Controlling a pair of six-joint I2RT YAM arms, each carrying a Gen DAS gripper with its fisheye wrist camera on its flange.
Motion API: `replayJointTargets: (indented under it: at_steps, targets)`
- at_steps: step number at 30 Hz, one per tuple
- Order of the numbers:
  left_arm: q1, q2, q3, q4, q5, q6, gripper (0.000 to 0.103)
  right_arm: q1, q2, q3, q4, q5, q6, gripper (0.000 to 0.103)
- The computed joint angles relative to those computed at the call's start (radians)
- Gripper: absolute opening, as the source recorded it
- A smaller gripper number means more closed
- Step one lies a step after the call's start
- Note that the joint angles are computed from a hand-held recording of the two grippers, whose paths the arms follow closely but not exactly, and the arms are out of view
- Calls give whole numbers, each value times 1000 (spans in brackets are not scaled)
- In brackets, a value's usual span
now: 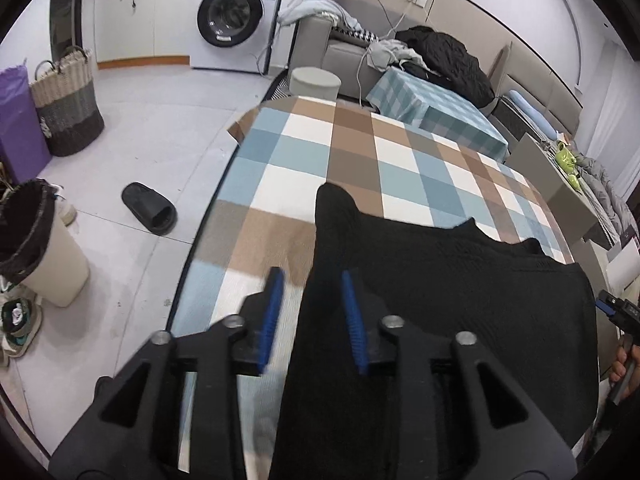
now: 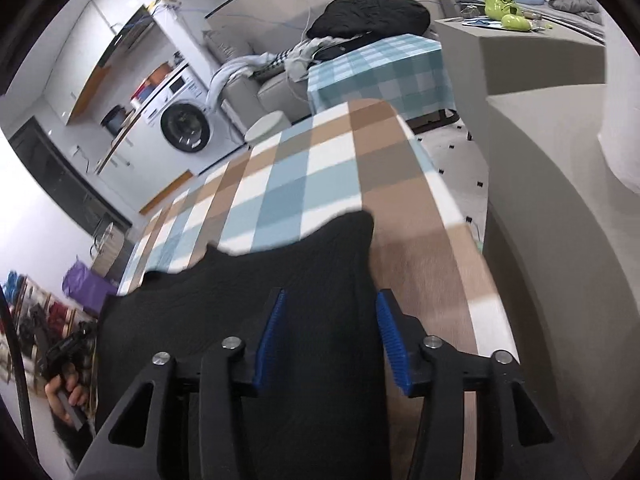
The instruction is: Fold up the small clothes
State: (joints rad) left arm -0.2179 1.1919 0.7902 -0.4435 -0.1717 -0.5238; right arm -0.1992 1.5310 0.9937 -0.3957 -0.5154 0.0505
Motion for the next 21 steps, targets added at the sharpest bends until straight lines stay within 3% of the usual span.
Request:
replayJointTargets:
  at_steps: [4,5,9,15,19,21]
  targets:
    - [-159,-191,-63,-118,-114,-80,66,-30,-165,-122,-65,-36,-56,57]
    - [-210,-225,-68,-157,-145,-109,71,-36,-204,-149,-79,-37,-66,63]
    - [-499,-314,-72,-342,-318,-294,74,-96,-402,-282,-170,-105,-158,73]
    - [-977,-306,-57,-630,-558,-806,76,-215,-667,-433,-368,-174,-338,73]
    - [-1188,-208,-35,-795,-610,-1117,76,-326,-766,-489,-482,-221,-446,73]
    - [-1237,-159,-28,-831,-612,-1184,76,-376,-798,-515,-531,-237,-498,73]
